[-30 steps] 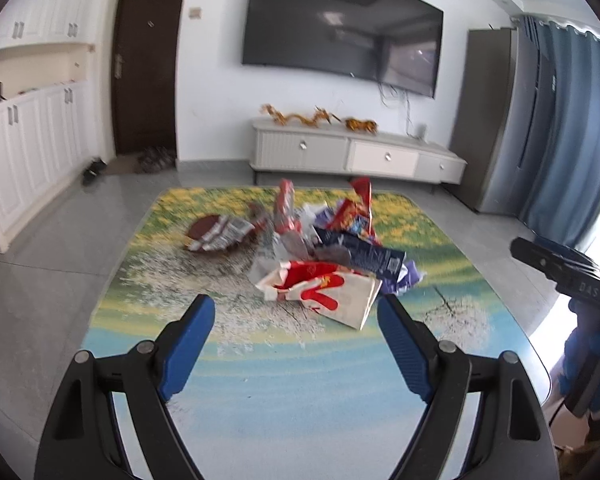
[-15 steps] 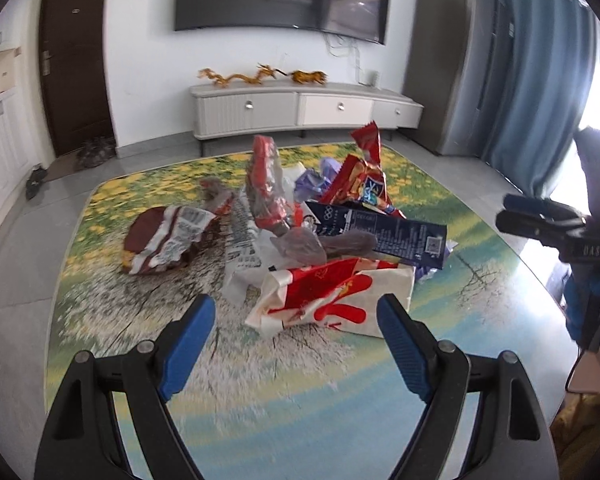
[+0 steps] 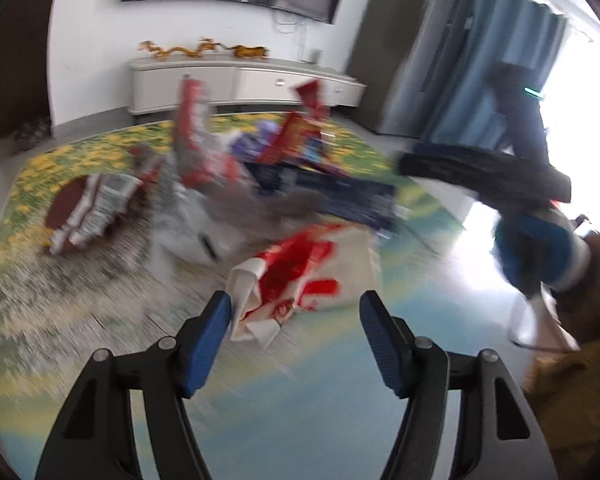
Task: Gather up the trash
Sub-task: 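Grasp the red-white paper bag with the left tool while the right grasps the red chip bag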
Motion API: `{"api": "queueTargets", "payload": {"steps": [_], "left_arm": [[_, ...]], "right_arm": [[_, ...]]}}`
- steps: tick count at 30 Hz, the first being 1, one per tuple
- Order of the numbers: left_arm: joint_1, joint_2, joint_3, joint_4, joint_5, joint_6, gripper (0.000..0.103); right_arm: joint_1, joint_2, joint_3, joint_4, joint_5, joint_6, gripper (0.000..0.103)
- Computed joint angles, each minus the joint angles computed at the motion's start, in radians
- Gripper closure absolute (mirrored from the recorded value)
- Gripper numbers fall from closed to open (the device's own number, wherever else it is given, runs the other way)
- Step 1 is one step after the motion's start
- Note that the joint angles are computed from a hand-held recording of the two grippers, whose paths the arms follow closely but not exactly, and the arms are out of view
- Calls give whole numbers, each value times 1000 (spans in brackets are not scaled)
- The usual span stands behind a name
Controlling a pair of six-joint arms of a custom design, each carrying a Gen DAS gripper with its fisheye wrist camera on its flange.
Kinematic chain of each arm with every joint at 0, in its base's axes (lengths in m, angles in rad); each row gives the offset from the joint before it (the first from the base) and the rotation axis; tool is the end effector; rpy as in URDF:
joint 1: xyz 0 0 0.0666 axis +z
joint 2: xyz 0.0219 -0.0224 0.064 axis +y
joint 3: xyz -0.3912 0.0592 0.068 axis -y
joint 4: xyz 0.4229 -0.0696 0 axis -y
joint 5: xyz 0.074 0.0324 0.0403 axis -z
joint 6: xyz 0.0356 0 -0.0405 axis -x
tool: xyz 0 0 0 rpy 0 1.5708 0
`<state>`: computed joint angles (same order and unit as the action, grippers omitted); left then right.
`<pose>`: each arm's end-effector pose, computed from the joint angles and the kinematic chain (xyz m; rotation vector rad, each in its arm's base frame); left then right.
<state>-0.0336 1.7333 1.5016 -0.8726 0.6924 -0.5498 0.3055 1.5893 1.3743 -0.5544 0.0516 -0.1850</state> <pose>0.6082 -0.0436 0.3179 0.9005 2.2731 -0.7019 0.5623 0.1750 0.3539 -0.1157 2.3433 0.1826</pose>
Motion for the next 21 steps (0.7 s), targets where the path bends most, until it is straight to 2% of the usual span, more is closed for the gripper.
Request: {"api": "queueTargets", "payload": {"steps": [5,11,15,21], "left_arm": [[6,-44,-39,45,-6,31,39],[-14,1,2,85,-75,77,39],[-22,50,50,74,-102,82,39],[-30,107,112,10,-68,72,39]], "right_arm": [[1,40,40,-2,-24,23,7],[-1,79,89,-5,-72,20,7],[2,116,137,-20,-97,24,7],[1,183,216,-30,-148,2,7]]}}
